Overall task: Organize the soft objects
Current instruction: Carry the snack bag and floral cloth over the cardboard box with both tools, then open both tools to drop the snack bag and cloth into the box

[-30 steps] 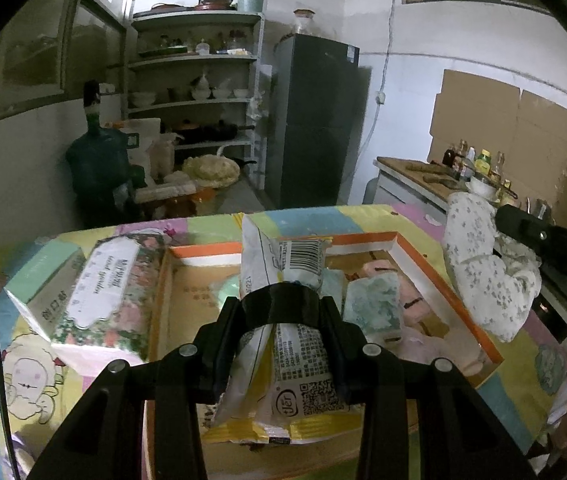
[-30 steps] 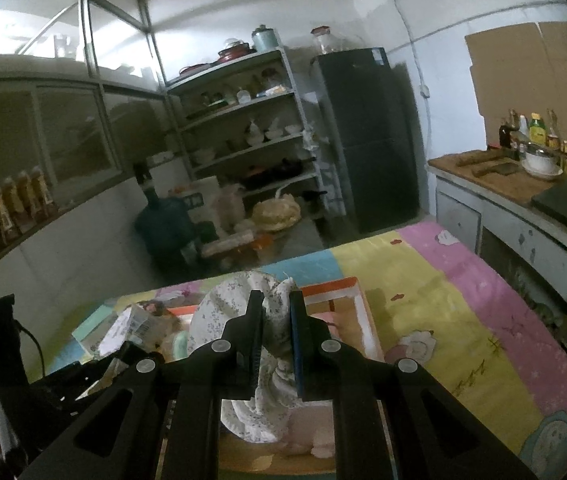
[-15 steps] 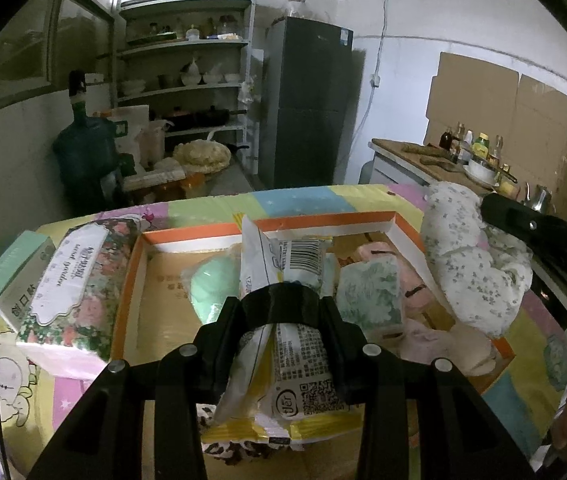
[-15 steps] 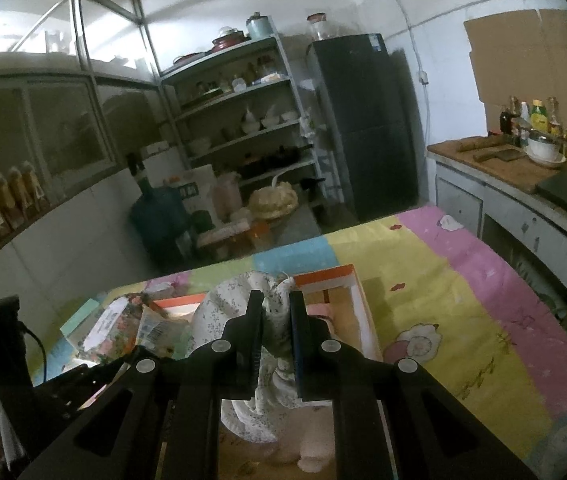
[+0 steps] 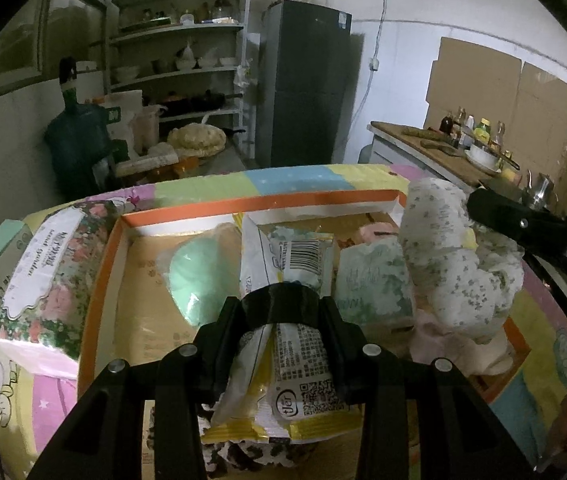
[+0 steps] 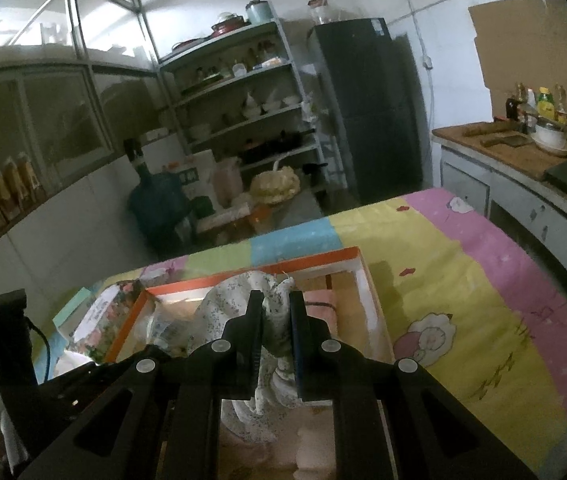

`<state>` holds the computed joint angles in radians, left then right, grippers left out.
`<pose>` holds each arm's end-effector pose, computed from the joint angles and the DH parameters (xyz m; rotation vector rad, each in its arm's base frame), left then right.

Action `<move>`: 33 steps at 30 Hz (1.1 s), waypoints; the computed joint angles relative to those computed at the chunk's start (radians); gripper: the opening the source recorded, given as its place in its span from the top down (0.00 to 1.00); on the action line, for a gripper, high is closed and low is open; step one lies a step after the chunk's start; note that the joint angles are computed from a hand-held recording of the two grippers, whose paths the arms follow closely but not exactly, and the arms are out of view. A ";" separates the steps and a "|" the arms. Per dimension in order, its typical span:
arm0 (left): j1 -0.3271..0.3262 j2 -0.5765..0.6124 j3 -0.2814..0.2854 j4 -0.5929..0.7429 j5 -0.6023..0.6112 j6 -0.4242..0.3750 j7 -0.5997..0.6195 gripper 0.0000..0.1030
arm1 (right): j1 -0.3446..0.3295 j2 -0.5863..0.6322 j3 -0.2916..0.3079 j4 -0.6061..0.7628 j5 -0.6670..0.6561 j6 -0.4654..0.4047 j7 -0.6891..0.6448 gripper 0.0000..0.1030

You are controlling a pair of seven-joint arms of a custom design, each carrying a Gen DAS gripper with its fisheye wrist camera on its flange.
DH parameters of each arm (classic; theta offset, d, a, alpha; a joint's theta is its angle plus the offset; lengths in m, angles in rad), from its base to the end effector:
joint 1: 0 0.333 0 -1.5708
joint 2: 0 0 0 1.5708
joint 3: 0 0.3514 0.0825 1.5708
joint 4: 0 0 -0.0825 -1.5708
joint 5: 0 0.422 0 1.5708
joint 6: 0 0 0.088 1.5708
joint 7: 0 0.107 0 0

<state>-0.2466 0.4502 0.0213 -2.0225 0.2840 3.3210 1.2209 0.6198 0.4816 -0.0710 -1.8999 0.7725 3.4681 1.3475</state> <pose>0.6643 -0.1841 0.3260 -1.6071 1.9333 -0.9346 0.6353 0.3000 0.3657 -1.4790 1.5881 -0.5623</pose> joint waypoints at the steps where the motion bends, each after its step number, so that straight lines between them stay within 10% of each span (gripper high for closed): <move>1: 0.003 0.002 -0.004 0.002 0.001 -0.001 0.001 0.61 | -0.005 0.003 0.004 0.003 -0.003 -0.003 0.002 0.88; 22: 0.043 0.031 -0.051 0.037 0.027 -0.041 -0.016 0.59 | -0.061 0.039 0.036 0.025 -0.106 -0.057 0.099 0.85; 33: 0.030 -0.006 -0.024 -0.020 0.016 0.046 -0.033 0.27 | -0.133 0.035 0.104 0.005 -0.219 -0.039 0.194 0.49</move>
